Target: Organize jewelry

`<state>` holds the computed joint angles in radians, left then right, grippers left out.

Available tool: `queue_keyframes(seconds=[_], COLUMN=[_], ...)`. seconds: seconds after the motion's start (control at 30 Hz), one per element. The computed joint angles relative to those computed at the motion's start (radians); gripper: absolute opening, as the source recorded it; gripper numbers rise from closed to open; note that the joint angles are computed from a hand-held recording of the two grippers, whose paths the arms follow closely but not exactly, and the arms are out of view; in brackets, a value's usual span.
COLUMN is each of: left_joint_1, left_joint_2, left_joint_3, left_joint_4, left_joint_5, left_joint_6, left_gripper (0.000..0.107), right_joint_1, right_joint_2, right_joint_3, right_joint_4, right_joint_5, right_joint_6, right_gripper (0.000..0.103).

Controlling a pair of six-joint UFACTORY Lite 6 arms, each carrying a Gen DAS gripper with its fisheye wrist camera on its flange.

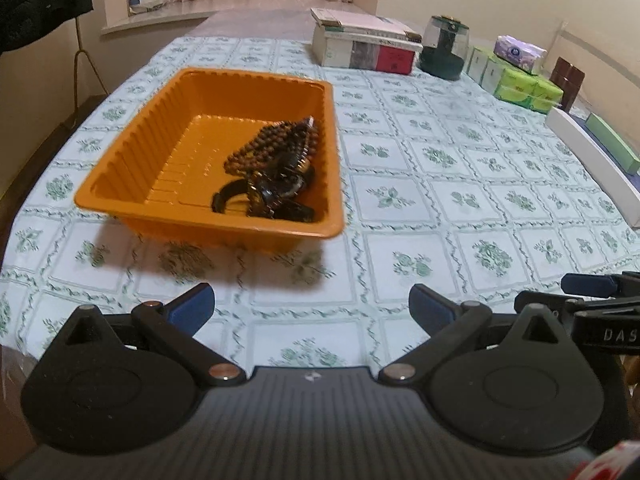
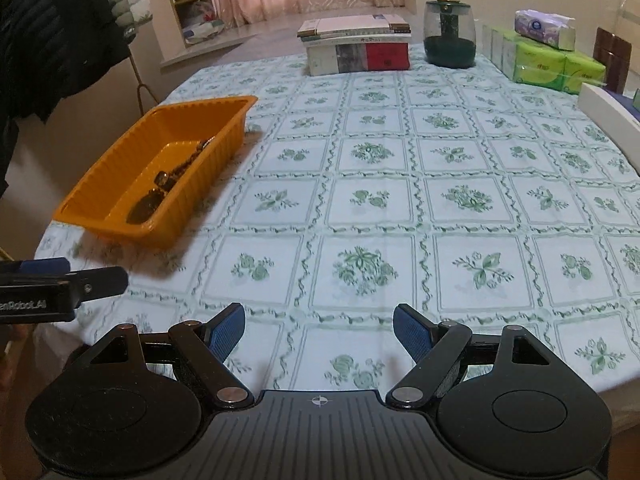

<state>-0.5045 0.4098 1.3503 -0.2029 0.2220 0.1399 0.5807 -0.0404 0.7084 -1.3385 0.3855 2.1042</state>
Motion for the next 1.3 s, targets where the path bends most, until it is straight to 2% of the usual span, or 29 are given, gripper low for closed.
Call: queue_keyframes(seconds=[0.07, 0.2, 0.3, 0.53, 1.3], left_joint_1=[-0.013, -0.051, -0.064, -0.087, -0.102], left_joint_2=[-0.005, -0.020, -0.015, -0.014, 0.002], left_joint_3=[-0.008, -0.032, -0.031, -0.042, -0.034], left_joint_4=[0.030, 0.222, 0.250, 0.433, 0.466], left_joint_5=[-0.002, -0.017, -0.013, -0.016, -0.012], left_joint_6=[-0.032, -0.241, -0.288, -0.472, -0.484], left_gripper=[0.103, 0.103, 0.103, 0.103, 0.103], right_joint_1=[0.002, -0.001, -0.001, 0.005, -0.013], right_joint_2=[-0.010, -0.027, -0.023, -0.011, -0.013], right_joint_3=[-0.009, -0.016, -0.012, 0.000, -0.012], right_joint_4=[0.019, 0.058, 0.061, 0.051, 0.049], right_joint_5=[0.008, 0.018, 0.020, 0.028, 0.008], right_joint_6=[-0.016, -0.060, -0.070, -0.067, -0.061], right_gripper=[0.081, 0.081, 0.081, 0.081, 0.081])
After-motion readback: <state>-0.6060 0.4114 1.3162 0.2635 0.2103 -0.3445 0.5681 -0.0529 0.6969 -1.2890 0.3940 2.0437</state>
